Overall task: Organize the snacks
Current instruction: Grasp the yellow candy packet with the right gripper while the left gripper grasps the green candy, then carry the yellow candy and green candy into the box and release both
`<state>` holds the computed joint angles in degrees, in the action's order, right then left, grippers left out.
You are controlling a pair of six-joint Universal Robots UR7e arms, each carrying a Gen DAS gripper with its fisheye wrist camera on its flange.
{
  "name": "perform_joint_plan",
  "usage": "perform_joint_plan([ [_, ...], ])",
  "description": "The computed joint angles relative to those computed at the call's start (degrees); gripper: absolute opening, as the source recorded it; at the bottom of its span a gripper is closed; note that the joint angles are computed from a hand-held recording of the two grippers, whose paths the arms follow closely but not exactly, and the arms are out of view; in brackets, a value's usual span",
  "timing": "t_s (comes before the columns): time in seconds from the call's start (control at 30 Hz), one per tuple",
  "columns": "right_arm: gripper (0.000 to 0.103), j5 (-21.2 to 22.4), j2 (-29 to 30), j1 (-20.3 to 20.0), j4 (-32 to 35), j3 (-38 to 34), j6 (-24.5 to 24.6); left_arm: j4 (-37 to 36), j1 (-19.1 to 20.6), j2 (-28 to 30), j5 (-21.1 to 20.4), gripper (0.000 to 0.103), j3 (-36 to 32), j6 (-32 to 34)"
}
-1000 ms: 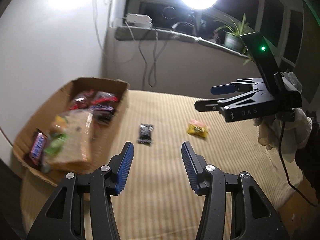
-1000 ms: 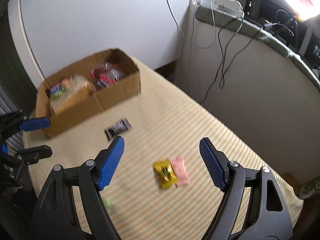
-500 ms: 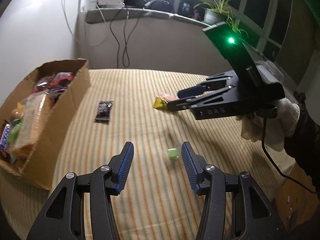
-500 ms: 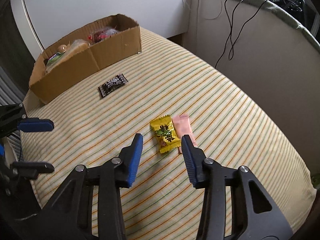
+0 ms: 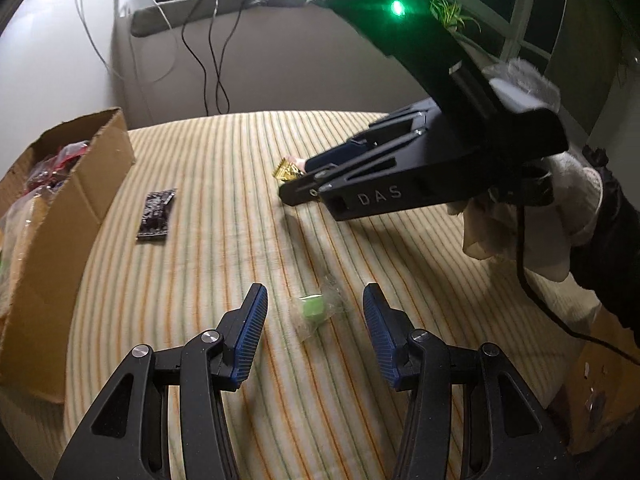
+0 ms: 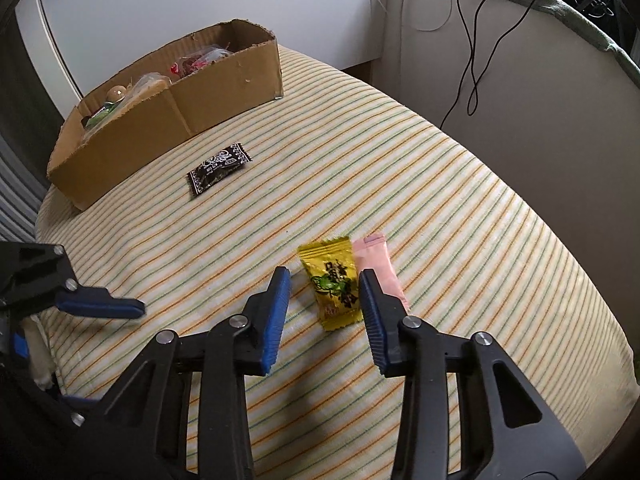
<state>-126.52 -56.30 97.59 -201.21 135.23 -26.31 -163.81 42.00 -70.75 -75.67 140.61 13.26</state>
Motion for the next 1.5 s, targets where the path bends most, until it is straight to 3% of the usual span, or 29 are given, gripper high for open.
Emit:
perform_joint_plan([
  [0.13, 0.035, -0.87, 1.35, 0.12, 0.16, -0.95, -0.63, 0.19, 0.09, 1.48, 0.58, 0.047, -0.44, -0.02],
  [0.23, 0.033, -1.04, 1.90, 0.04, -0.45, -1.24, -1.05, -0.85, 0.11, 2.34, 1.19, 0.034, -0.44, -0.13],
  [0.43, 0.024, -1.60, 2.01, -0.24, -0.31, -1.69, -0.69, -1.80, 0.24, 2.43, 1.49, 0.027, -0.20, -0.31],
  [1.07, 0.017, -3.13, 0.36, 2.37, -1.97, 1.07, 2.17, -0.94, 2.09, -3.01, 0.51, 0.026, 0.10, -0.40],
  [1.5, 0.017, -4.41, -0.67, 8.83, 1.06, -3.07, 3.32, -2.20, 4.58, -7.59, 2.76, 0.026, -1.71, 1.91],
])
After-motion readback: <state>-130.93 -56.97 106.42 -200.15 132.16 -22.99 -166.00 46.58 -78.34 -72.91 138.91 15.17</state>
